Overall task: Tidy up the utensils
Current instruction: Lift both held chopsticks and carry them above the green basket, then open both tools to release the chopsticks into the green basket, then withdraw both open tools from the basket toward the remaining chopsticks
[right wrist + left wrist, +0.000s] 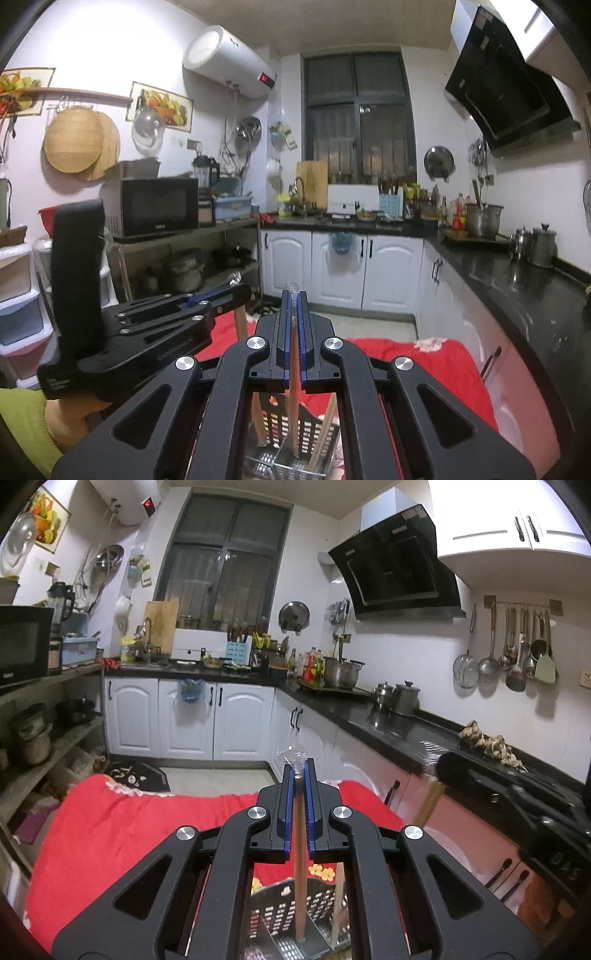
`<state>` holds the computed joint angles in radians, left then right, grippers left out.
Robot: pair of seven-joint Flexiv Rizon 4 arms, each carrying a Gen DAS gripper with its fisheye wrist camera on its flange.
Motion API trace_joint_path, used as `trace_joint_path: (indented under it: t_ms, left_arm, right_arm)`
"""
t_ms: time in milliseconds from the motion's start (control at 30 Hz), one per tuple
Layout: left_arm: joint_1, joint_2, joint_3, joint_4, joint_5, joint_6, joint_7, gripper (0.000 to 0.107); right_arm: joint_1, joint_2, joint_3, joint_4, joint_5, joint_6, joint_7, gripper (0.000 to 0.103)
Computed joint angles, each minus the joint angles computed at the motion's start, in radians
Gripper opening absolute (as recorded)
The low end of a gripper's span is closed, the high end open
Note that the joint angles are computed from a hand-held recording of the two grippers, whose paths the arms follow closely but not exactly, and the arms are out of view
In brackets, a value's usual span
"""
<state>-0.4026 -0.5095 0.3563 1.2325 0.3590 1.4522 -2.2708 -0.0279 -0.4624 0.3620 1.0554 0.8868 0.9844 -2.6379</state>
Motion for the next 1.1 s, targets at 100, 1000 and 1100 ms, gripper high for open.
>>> trace_joint_path:
  t_ms: [100, 1000, 1100]
  left_arm:
    - [-0.007, -0.003, 0.005, 0.017, 0.0, -0.011, -0.012, 0.003]
    - [-0.078, 0.195, 0.006, 0.176, 0.417, -0.085, -0.456, 0.092]
    - [-0.031, 0.218, -0.056, 0.203, 0.407, -0.068, -0.435, 0.092]
  right_arm:
    - [0.009, -0.01, -0.013, 0.006, -0.02, -0.009, 0.037, 0.009]
    - [-0.061, 0.07, -0.037, 0.176, -0.006, 0.06, 0.052, 0.059]
    - [-0.066, 0.082, -0.043, 0.193, 0.002, 0.047, 0.046, 0.062]
